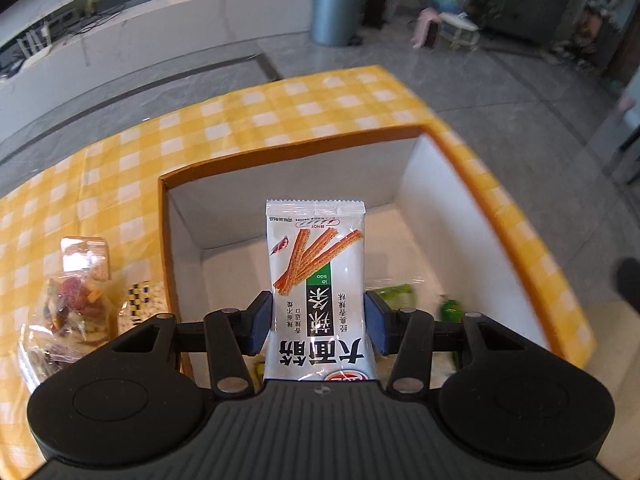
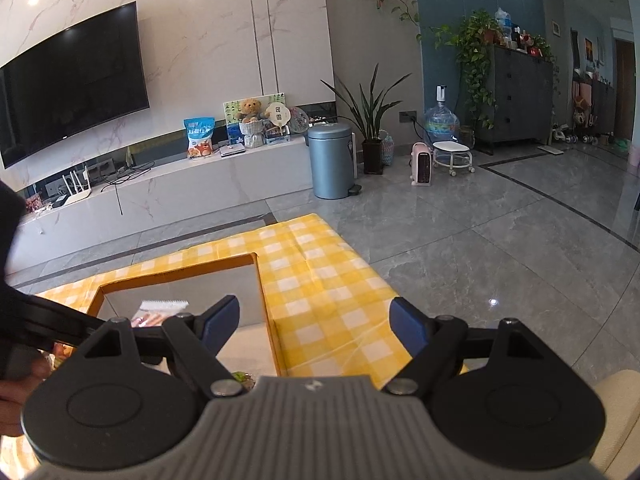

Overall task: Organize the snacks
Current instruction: 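Lower the white stick-snack bag into the box and open the left gripper, then move the right gripper down to the brown bottle with red cap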

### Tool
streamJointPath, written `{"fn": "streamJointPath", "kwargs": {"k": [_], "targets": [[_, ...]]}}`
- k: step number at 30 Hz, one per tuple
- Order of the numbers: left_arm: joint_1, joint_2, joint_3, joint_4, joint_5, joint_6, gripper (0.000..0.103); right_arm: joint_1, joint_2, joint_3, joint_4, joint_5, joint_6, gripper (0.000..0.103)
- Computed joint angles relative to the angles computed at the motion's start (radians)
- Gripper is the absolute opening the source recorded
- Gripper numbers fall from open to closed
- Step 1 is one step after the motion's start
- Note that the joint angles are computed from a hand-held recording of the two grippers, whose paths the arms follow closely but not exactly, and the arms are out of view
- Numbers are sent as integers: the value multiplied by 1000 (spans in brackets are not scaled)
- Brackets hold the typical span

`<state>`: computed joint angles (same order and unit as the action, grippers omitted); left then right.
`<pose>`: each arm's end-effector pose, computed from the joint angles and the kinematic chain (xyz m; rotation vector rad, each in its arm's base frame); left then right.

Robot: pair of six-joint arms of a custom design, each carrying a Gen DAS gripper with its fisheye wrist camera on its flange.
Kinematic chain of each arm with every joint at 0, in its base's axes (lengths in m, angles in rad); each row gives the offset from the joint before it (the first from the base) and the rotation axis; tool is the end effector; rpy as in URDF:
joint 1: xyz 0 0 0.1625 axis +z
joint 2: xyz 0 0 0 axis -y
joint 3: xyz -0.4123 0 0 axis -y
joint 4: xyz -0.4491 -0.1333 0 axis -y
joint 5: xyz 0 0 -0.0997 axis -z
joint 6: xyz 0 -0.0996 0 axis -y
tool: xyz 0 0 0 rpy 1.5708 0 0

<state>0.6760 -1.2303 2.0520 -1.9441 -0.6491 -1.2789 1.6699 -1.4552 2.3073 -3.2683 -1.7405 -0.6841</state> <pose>-0.2627 -0.4833 0.1248 -0.1780 2.2392 -0.7441 0.1637 -0.4689 0.2435 0.8835 -2.3954 1.0363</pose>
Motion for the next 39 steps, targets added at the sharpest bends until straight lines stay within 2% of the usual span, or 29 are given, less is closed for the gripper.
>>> {"fn": "streamJointPath", "kwargs": {"k": [3,5,6,7,10,13,20,26,32,39], "targets": [[21,15,-23,48,-6,-13,60,-11,-5,-8,29,4,21,81],[24,24,-38,100,1,-29,76,-12,-4,-9,34,-2,28,81],[21,25,-40,118,4,-28,88,-12,-3,-12,36,-4,29,81],[15,23,-36,124,11,-21,91,-12,-2,-11,34,-6,29,81],[-11,7,-19,141,45,-17,92,-11,-3,-11,35,-7,34,81],[-22,-12,-24,184,23,-41,92,-10,-3,-13,39,-7,34,81],[-117,-128,34,283,50,-131,92,-8,-8,-9,48,4,28,81],[-237,-280,96,492,30,-307,92,6,-37,13,62,33,20,81],[-362,-428,149,759,-15,-573,92,38,-76,57,56,49,-7,81],[-481,-583,224,953,-134,-784,92,100,-141,105,103,82,-14,81]]}}
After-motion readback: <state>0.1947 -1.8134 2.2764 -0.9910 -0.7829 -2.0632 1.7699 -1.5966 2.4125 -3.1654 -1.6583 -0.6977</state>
